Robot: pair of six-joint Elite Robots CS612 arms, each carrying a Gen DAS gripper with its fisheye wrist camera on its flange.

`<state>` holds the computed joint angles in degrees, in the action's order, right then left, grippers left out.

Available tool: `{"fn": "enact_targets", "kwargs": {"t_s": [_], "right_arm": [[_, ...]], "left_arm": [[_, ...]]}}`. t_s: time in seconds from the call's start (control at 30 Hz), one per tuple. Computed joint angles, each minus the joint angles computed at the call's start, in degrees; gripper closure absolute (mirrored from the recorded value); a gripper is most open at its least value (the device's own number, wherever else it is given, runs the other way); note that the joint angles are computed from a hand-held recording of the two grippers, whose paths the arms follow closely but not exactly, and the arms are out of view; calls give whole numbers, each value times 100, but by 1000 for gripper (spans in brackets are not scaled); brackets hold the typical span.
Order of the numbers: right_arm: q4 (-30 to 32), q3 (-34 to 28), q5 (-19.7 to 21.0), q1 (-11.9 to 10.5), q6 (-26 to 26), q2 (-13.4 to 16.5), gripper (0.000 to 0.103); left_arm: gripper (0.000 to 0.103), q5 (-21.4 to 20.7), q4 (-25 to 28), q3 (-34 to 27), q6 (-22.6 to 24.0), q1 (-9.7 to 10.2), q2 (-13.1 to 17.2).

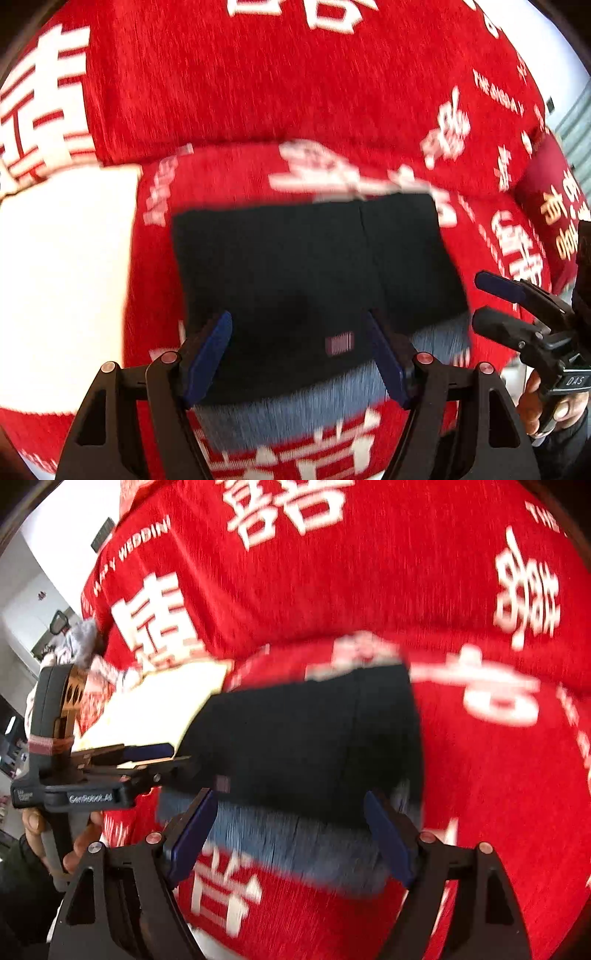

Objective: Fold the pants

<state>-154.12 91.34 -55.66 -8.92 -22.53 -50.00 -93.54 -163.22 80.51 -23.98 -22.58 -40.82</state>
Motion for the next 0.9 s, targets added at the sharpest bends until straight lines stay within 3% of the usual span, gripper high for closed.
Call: {"fn": "enact_targets", "kwargs": {"t_s": [0.13, 0.27, 0.37, 0.43, 0.5, 0.6, 0.63, 0.7, 0.8, 0.9], "right_arm": [[145, -809, -170, 170, 88, 392, 19], [808, -1615, -874, 366, 107, 850, 19], [1670, -2076, -1151, 424, 167, 1132, 19], [1603, -2055, -1228, 439, 112, 1170, 16], [1556, -2012, -1208, 453, -11, 1154, 9], [1506, -1901, -1430, 487, -80, 1036, 9], [1368, -1733, -1230, 439, -44, 921, 9], [1146, -1421, -1111, 384, -96, 712, 9], [691, -791, -1608, 381, -232, 322, 9], [599, -307, -1326, 298, -461, 63, 8]], "left_arm": [[28, 259, 758, -798, -65, 126, 339], [28, 75, 1693, -1471, -362, 224, 725], [28, 149, 1787, -1507, -305, 199, 781], [20, 337, 1819, -1503, -123, 135, 783], [19, 467, 2017, -1614, 27, 95, 825], [19, 574, 2002, -1521, -7, 67, 706], [19, 576, 1900, -1422, -27, 60, 637], [19, 663, 1608, -1016, -54, 10, 387], [19, 817, 1349, -358, -144, -107, 15], [19, 630, 1400, -12, -302, -151, -146]]}}
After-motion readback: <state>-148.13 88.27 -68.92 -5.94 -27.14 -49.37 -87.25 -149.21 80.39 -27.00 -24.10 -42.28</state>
